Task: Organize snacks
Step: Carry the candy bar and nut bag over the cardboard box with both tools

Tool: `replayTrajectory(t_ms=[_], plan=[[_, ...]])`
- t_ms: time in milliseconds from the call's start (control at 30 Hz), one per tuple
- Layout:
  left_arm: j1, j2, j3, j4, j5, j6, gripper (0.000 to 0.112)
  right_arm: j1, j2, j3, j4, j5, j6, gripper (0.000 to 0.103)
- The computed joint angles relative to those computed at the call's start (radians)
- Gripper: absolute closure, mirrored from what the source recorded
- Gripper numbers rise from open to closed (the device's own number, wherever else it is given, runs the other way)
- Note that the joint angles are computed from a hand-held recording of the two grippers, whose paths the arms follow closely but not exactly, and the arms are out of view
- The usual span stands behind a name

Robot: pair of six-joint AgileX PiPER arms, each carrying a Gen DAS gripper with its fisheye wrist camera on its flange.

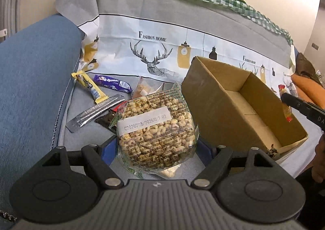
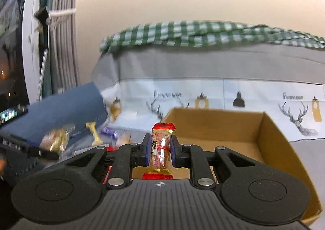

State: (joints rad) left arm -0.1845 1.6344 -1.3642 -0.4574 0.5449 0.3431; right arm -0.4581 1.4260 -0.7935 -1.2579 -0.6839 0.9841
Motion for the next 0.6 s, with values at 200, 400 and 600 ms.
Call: replayTrajectory(t_ms=[200,400,600], plan=[[-0.057,-0.008,0.015,0.104,-0.066,-0.086,0.029,-0.012,0.042,-0.027,-0.028,0.013,0.011,0.084],[-0.117,-0.021,0.026,0.245,-0.104,-0.202,0.029,-0.022,0.056,-0.032,-0.013,0.016,0.011,0.084],[-0.192,0.057,-0.118,0.384,-0.003,-0.385,0.029,-0.035,0.079,-0.051,0.03,0.024,0.024,0.084]])
